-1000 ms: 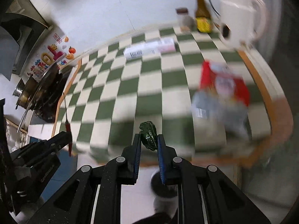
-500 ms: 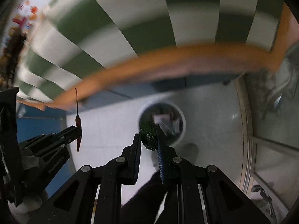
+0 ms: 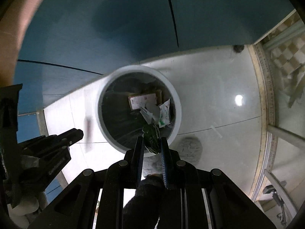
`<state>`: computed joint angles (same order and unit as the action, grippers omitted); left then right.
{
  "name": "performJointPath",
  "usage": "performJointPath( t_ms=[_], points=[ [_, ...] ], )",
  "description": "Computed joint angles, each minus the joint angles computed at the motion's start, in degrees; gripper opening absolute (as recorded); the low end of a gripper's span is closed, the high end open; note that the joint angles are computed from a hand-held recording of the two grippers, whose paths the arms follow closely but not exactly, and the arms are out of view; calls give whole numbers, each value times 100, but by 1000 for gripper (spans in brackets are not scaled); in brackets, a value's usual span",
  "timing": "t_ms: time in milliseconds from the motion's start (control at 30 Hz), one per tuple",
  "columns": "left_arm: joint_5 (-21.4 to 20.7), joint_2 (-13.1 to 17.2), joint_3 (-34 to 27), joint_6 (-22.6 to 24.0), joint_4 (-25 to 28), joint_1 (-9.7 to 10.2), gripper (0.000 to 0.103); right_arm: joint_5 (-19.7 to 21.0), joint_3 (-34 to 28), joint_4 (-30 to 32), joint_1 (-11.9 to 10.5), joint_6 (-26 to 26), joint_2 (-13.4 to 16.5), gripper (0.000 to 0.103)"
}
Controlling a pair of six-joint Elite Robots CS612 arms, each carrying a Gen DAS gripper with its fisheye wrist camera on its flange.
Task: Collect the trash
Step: 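Carry chili and green item over the trash bin and release both, then raise both tools back toward the counter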
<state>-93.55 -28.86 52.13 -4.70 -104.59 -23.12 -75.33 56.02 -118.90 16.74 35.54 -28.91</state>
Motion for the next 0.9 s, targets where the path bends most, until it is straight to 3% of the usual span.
performJointPath(
  t_ms=[167, 300, 333, 367, 400, 433, 467, 500, 600, 667, 900],
  points=[
    [-166, -12, 80, -217, -146, 43, 13, 294, -46, -66, -31, 15, 156, 19],
    [-41, -31, 70, -389, -152, 82, 64, 347, -90, 29, -35, -11, 176, 24],
    [50, -57, 108, -415, -205, 74, 66, 317, -110, 80, -29, -11, 173, 30],
    [99, -80, 137, -437, -238, 74, 69, 291, -86, 67, -28, 1, 146, 46],
    [127, -101, 154, -467, -244, 83, 77, 241, -73, 61, -21, 7, 118, 56],
    [151, -126, 178, -499, -253, 89, 84, 168, -80, 94, -15, -13, 95, 59],
    [220, -166, 215, -532, -264, 92, 99, 70, -97, 144, -3, -46, 76, 64],
    [300, -202, 251, -548, -288, 92, 103, -60, -114, 196, 10, -67, 55, 72],
    [465, -349, 403, -611, -399, 99, 103, -479, -193, 407, 59, -147, -2, 94],
    [543, -461, 506, -649, -469, 108, 103, -775, -242, 562, 106, -203, -57, 103],
    [669, -947, 834, -813, -495, 101, 103, -1083, -169, 851, 188, -293, -414, 103]
  ],
)
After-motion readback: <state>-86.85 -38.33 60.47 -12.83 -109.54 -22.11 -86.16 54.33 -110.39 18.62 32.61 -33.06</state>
